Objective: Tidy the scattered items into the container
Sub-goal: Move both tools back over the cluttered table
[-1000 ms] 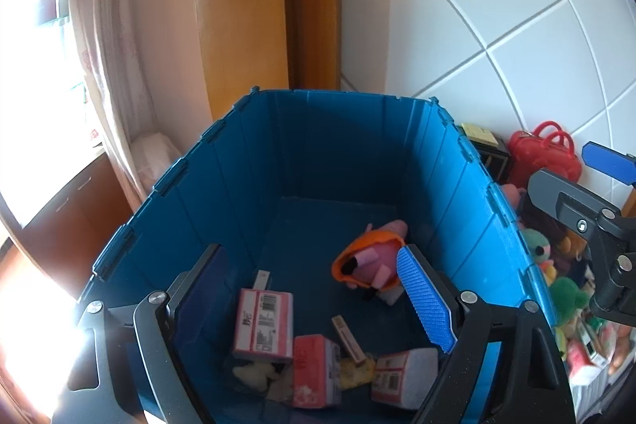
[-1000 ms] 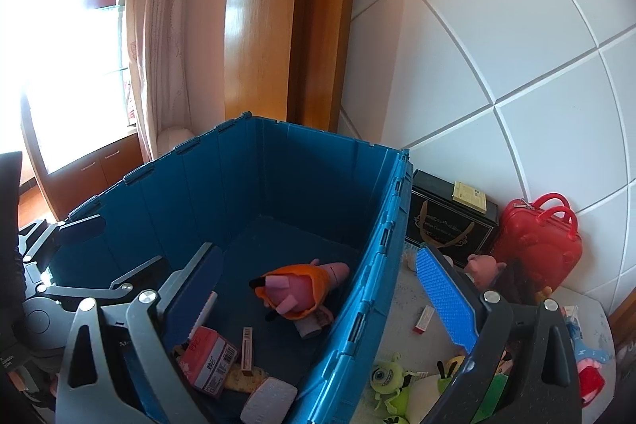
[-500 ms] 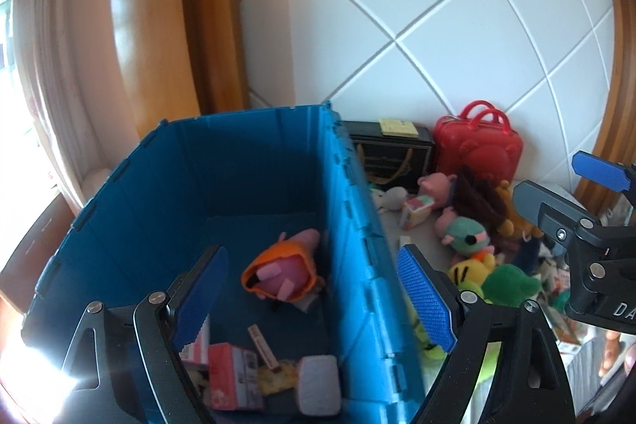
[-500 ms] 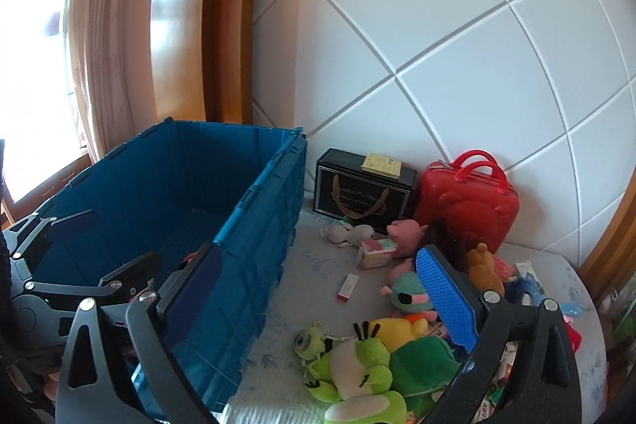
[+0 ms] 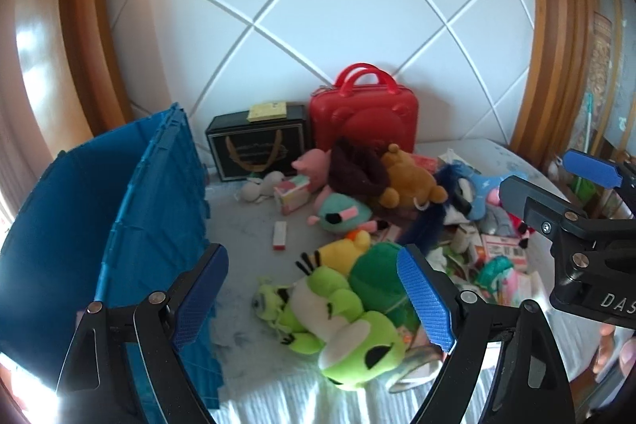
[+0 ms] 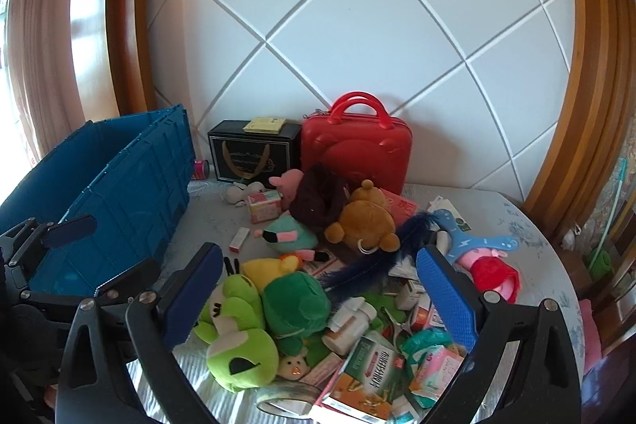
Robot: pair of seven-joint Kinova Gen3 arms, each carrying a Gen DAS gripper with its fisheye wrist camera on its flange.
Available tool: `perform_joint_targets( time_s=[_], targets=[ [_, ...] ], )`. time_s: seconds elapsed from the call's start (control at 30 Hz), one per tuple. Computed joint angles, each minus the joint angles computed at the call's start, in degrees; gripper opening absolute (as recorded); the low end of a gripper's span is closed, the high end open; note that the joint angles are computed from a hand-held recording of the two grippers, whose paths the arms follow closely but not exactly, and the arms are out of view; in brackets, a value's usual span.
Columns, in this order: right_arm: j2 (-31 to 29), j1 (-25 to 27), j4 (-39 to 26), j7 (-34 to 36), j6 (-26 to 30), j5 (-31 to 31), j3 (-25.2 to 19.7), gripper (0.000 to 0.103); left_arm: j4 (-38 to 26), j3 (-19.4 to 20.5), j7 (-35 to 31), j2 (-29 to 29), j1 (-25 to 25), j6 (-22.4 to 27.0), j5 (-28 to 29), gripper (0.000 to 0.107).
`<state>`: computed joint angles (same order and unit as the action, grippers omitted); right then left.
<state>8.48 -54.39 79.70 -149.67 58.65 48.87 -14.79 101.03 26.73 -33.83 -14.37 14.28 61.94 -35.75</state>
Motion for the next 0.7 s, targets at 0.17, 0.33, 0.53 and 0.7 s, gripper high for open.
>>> perform_joint_targets(
  time_s=[0.17,0.33,0.53,0.7],
  targets=[
    [-6.29,6.46,9.64,1.96,-4.01,-4.49,0.13,0.099,-3.45,7.11,9.81,8.28,3.34,3.61,-4.81,0.088],
    [-10.51,13.77,17.33,5.73,-8.8,-9.85,0.19,0.099,-5.89,8.67,17.48,16.13,9.49,6.16,-8.23,0.088],
    [-11.63,21.34,24.08,10.56,-13.92,-17.08,1.01,0.099,-7.5,5.89,19.05,23.7,14.64,4.99,-6.77,0.088],
    [-9.33,25.71,27.95,13.76,-17.11,-22.31,1.99,0.099,-6.99,2.77,16.88,28.71,16.3,0.79,-3.29,0.088]
  ],
)
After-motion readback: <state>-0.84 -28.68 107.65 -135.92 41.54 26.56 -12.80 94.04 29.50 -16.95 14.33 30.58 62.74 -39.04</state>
